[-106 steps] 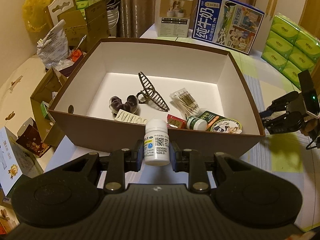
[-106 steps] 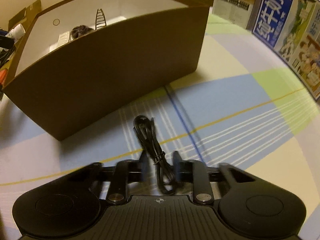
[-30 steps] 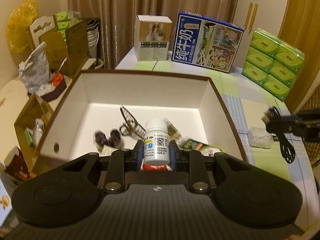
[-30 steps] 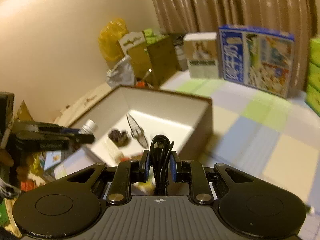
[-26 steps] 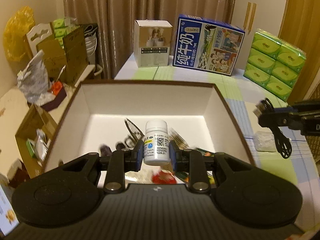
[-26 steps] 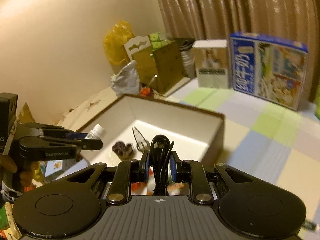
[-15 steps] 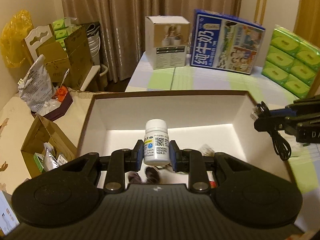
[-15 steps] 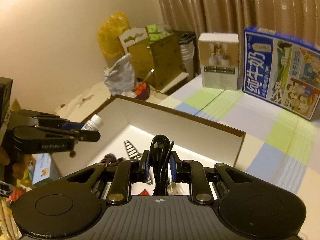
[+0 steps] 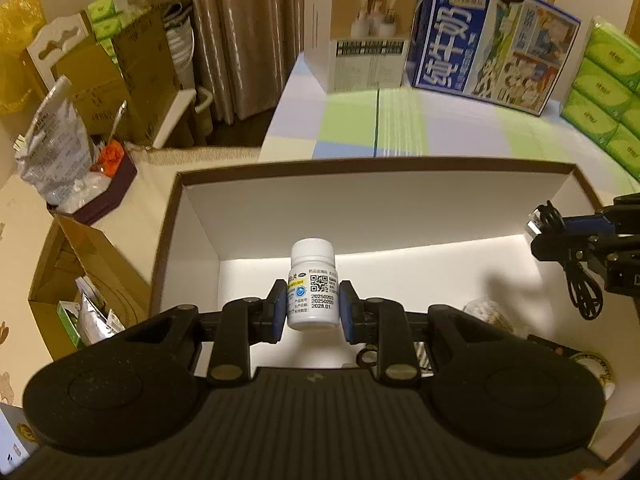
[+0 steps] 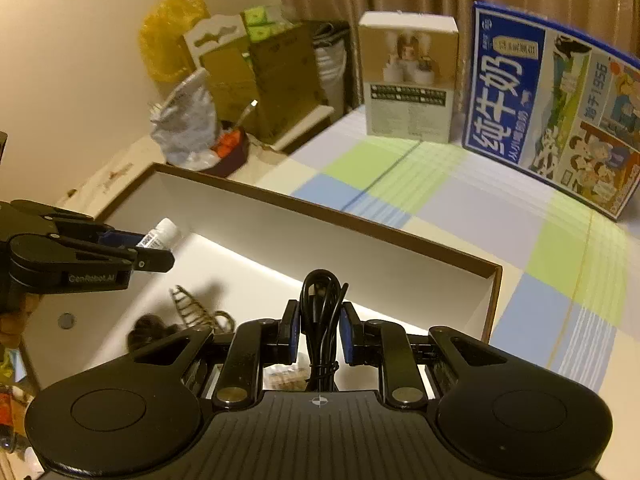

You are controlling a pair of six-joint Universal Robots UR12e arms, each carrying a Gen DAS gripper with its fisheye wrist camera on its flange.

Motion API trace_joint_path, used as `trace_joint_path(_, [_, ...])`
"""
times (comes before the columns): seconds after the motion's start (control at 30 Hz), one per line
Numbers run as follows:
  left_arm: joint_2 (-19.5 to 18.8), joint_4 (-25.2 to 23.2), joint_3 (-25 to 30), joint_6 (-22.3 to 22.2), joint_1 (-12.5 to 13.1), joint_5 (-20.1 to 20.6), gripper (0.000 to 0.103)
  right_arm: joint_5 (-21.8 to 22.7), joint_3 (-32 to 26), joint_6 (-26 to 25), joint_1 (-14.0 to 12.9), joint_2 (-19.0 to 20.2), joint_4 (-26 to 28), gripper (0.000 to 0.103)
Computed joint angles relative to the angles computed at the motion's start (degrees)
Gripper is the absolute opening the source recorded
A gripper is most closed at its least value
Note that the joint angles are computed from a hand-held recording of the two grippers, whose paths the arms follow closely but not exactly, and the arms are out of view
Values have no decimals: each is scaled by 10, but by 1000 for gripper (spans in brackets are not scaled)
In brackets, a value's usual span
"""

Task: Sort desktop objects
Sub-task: 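Carry the white bottle and black cable over the box with both tools, then open both tools to drop the bottle and cable into the box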

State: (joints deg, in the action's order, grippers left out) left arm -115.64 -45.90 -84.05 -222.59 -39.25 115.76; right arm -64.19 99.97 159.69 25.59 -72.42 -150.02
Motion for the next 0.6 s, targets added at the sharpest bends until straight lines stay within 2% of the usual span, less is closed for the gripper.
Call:
trace_joint_path(0.27, [-11,-24,8,2,17,-46,22,-31,-13,12,7,13,14,17])
trace_joint_path(0.5, [-20,-49,17,4,25,-61,22,-46,-19,11,9,18,27,17])
trace_joint_path(0.6, [-20,-44,15,5,27,-66,22,-53,-21,8,10,20,29,17])
